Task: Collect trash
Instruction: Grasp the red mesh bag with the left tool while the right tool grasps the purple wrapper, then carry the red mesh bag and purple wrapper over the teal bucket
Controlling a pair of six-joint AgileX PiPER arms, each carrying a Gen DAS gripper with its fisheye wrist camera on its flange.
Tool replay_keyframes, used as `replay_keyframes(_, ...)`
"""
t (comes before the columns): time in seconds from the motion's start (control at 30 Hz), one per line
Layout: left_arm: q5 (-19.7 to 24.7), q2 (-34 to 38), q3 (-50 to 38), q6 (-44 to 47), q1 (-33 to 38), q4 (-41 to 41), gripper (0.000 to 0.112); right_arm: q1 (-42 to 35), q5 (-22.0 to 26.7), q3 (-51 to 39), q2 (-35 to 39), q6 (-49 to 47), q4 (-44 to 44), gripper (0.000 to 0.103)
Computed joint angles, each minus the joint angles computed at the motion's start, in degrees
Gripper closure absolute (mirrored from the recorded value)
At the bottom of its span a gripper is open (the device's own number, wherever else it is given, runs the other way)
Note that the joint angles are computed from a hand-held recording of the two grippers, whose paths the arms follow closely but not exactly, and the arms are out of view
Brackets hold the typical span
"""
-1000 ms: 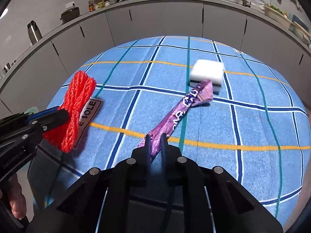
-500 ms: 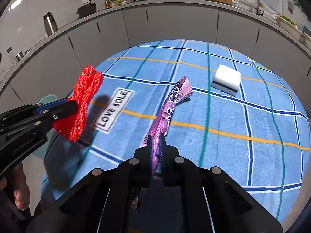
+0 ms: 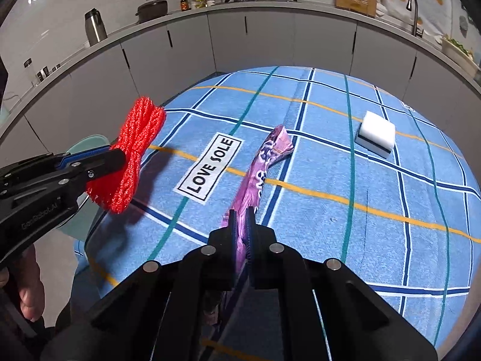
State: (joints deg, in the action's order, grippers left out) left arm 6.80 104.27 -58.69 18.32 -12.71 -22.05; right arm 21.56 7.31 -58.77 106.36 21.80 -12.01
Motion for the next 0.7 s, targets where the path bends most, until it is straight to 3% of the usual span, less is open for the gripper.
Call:
replay_keyframes(0.33, -0.64, -0.16, 1.36, 8.74, 0.44, -9.04, 0.097, 0.27, -0.93, 1.35, -0.46, 5.36, -4.6, 0.097)
replay_keyframes(0.37, -0.77, -0.09, 1.34, 8.72, 0.36, -9.12, 0.097, -0.03, -1.59, 1.74, -0.88, 5.66, -4.49, 0.092)
replay_keyframes(0.47, -0.84, 0.3, 1.49, 16.93, 0.39, -17.69, 0.097, -0.37, -2.08, 1.76, -1.06, 8.07, -6.44, 0.057)
replay_keyframes(0.57, -0.8, 0.39, 1.91, 24.49, 0.68, -25.43, 0.097, 0.01, -1.7, 1.05, -0.24, 15.65, -13.83, 0.054)
replay_keyframes(0.7, -0.39, 0.91, 1.67, 27.92, 1.18, -28.73, 0.097, 0.35, -1.12, -0.85, 1.68, 9.64, -7.78, 0.055)
